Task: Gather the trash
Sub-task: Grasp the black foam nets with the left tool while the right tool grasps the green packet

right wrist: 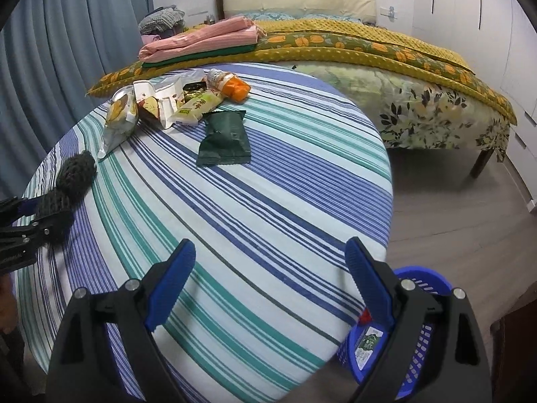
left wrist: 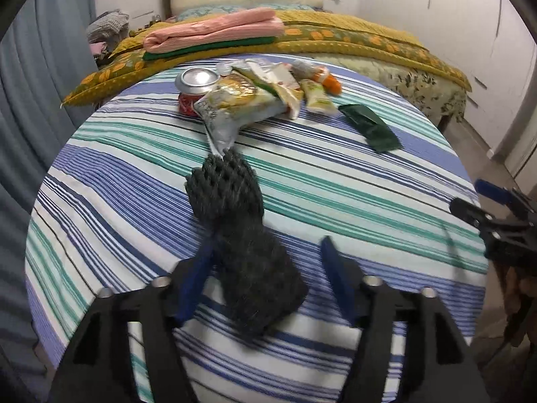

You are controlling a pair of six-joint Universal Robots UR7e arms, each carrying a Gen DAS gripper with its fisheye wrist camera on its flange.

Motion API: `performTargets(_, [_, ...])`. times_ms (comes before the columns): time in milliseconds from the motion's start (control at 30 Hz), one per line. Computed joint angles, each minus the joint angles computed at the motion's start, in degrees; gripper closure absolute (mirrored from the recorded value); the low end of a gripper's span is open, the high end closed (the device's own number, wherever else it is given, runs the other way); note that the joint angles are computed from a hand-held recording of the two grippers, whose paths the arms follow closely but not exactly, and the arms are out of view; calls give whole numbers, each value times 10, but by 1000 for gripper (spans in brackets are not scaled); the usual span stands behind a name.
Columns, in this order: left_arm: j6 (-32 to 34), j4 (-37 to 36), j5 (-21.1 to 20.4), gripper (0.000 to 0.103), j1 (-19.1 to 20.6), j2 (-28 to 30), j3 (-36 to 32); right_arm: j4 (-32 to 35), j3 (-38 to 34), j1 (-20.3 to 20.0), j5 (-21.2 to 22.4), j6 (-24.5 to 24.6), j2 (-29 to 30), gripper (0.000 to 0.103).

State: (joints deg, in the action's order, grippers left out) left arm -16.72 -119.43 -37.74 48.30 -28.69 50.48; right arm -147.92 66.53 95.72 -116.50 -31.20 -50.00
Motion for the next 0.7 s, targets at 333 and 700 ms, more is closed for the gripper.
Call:
performTargets(333, [9,6,8,11,20,8,-14,32,-19,-1,3,4,14,15])
performTargets(700, [8,9,5,8,21,12,-21,266,-383,17,-14,71,216,15])
